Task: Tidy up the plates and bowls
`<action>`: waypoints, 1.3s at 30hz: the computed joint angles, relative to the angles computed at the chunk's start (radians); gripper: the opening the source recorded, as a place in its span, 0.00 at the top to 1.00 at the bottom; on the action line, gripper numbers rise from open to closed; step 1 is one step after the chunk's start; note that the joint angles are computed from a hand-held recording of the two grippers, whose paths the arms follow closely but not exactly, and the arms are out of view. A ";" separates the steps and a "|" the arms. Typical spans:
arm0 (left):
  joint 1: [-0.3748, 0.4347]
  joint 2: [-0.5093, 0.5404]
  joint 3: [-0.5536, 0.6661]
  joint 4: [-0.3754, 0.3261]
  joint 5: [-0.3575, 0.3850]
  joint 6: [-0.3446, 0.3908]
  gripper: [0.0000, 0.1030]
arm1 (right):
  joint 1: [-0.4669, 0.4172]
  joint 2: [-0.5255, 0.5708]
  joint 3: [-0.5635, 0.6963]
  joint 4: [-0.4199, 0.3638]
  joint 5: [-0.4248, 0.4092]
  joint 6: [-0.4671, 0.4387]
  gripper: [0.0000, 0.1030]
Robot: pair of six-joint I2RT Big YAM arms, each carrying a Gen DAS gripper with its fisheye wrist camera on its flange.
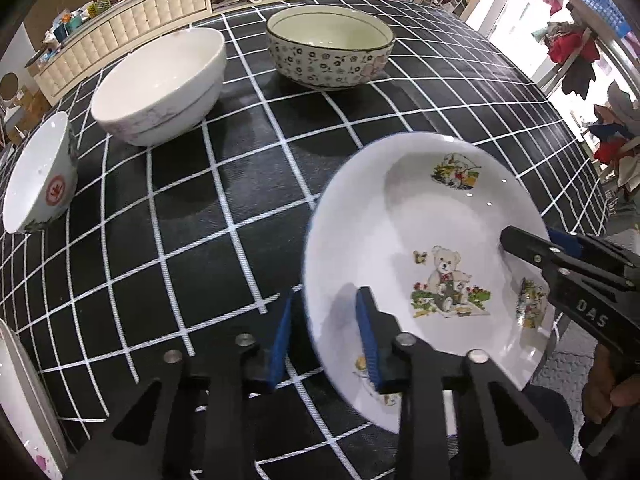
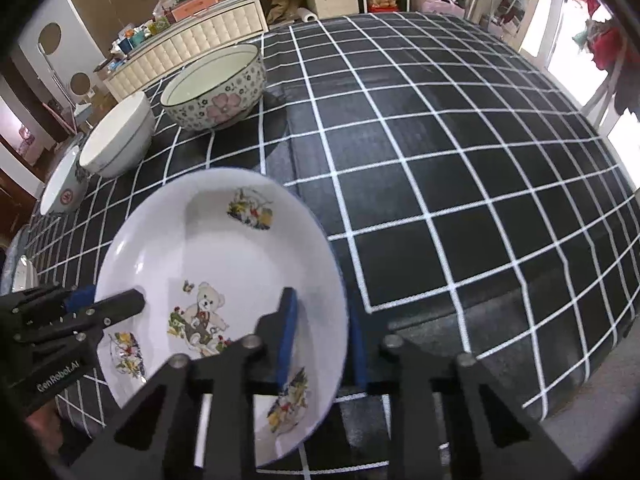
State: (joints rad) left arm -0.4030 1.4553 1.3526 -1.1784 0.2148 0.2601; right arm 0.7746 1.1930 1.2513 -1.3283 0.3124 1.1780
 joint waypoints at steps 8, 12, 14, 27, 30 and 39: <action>-0.011 -0.013 -0.020 0.018 -0.010 -0.002 0.79 | 0.004 -0.005 0.004 -0.016 0.000 -0.005 0.75; -0.017 -0.016 -0.022 0.017 -0.027 -0.003 0.79 | -0.003 -0.002 0.005 -0.002 -0.012 -0.010 0.75; -0.015 -0.013 -0.018 0.006 -0.029 -0.003 0.80 | 0.004 0.006 0.014 -0.007 -0.005 -0.014 0.75; 0.091 -0.081 -0.010 -0.008 -0.016 0.020 0.80 | 0.058 0.131 0.220 -0.042 0.044 -0.085 0.75; 0.137 -0.095 -0.003 -0.019 -0.003 0.028 0.80 | 0.072 0.168 0.274 -0.037 0.041 -0.101 0.75; 0.303 -0.128 0.026 -0.056 0.031 0.083 0.80 | 0.112 0.314 0.467 -0.038 0.037 -0.168 0.75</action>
